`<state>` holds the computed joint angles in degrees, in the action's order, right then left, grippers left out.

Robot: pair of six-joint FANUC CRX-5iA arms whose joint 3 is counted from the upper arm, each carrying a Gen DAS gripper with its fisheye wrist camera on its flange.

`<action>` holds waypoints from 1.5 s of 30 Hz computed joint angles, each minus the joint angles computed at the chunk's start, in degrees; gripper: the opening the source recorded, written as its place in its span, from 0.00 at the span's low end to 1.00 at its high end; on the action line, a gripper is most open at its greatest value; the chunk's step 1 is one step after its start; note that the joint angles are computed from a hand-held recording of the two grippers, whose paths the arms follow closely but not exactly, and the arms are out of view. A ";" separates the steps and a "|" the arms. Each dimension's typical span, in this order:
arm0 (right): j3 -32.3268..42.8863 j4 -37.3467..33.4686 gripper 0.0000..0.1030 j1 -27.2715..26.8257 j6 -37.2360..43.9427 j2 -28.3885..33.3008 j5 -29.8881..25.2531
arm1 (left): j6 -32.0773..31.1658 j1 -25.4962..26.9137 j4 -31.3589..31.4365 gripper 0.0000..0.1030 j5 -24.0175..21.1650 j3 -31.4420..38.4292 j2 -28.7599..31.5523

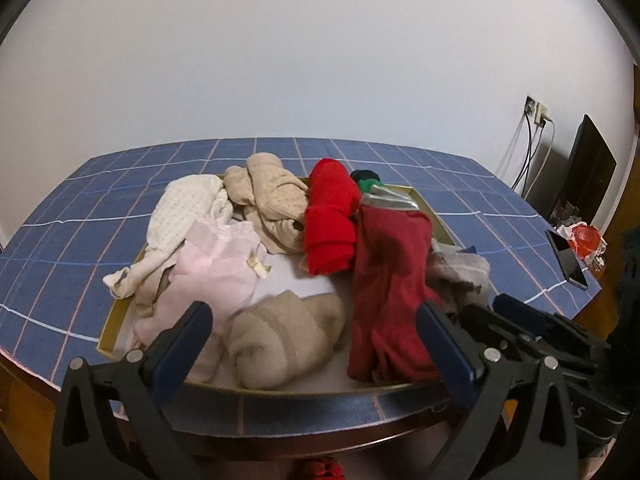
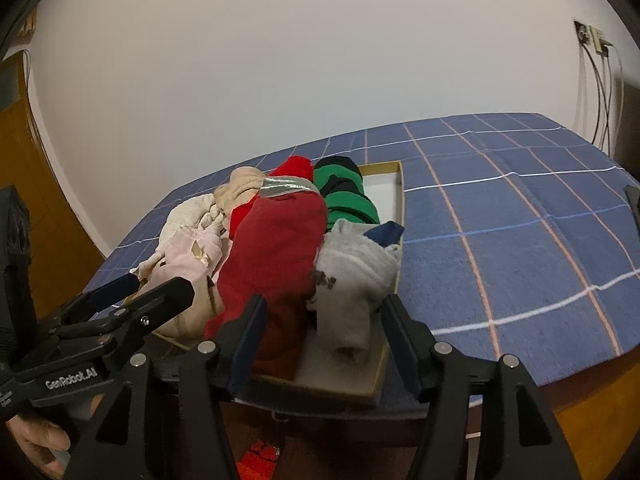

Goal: Take underwear out of drawer
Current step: 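Lower both items into the tray and open both grippers, then pull both open grippers back from the tray toward the drawer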

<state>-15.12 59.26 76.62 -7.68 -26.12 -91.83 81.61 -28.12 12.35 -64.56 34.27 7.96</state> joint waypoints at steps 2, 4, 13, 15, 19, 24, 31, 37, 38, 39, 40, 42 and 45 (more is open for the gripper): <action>-0.71 1.07 0.61 1.71 -1.65 -0.41 -0.69 | 0.86 -0.62 -2.24 1.00 -0.15 0.13 -0.37; -1.08 2.06 0.65 3.25 -2.98 -0.39 -1.53 | 1.19 -1.09 -3.76 1.00 -0.08 -0.21 -0.91; -2.78 4.85 0.66 7.99 -6.79 -0.08 -3.18 | 1.25 -3.84 -11.15 1.00 2.07 -3.40 -4.79; -3.48 5.47 0.66 9.01 -8.28 -0.22 -3.58 | 1.26 -3.65 -10.93 1.00 2.73 -4.72 -5.83; -4.16 6.17 0.66 10.52 -11.00 -0.13 -4.12 | 1.08 -3.16 -10.01 1.00 2.97 -6.87 -7.37; -4.22 6.34 0.66 13.15 -13.43 0.61 -6.03 | 0.78 -3.01 -10.35 1.00 3.13 -9.43 -9.40; -4.49 6.40 0.66 15.47 -16.11 1.48 -7.02 | 0.71 -1.91 -9.19 1.00 3.16 -12.38 -11.87; -4.74 6.41 0.66 17.43 -18.03 2.20 -8.47 | 0.17 -1.29 -8.29 1.00 3.54 -15.80 -14.30; -4.79 6.35 0.66 17.94 -18.44 2.37 -8.92 | 0.17 -1.41 -8.56 1.00 3.54 -16.32 -14.67; -4.82 6.32 0.66 18.13 -18.69 2.51 -9.14 | 0.11 -1.45 -8.74 1.00 3.53 -16.74 -14.93; -4.88 6.29 0.66 18.56 -19.12 2.65 -9.59 | 0.07 -1.56 -9.00 1.00 3.44 -17.34 -15.30; -5.03 6.10 0.66 19.22 -20.19 2.89 -10.08 | 0.04 -1.69 -9.25 1.00 3.19 -18.38 -16.05; -4.87 5.32 0.66 20.07 -21.57 3.41 -10.92 | -0.09 -1.79 -9.52 1.00 2.74 -19.84 -17.01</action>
<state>-19.99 64.58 96.69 -29.25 -22.71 -102.74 81.52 -29.91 2.83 -61.81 14.43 -9.06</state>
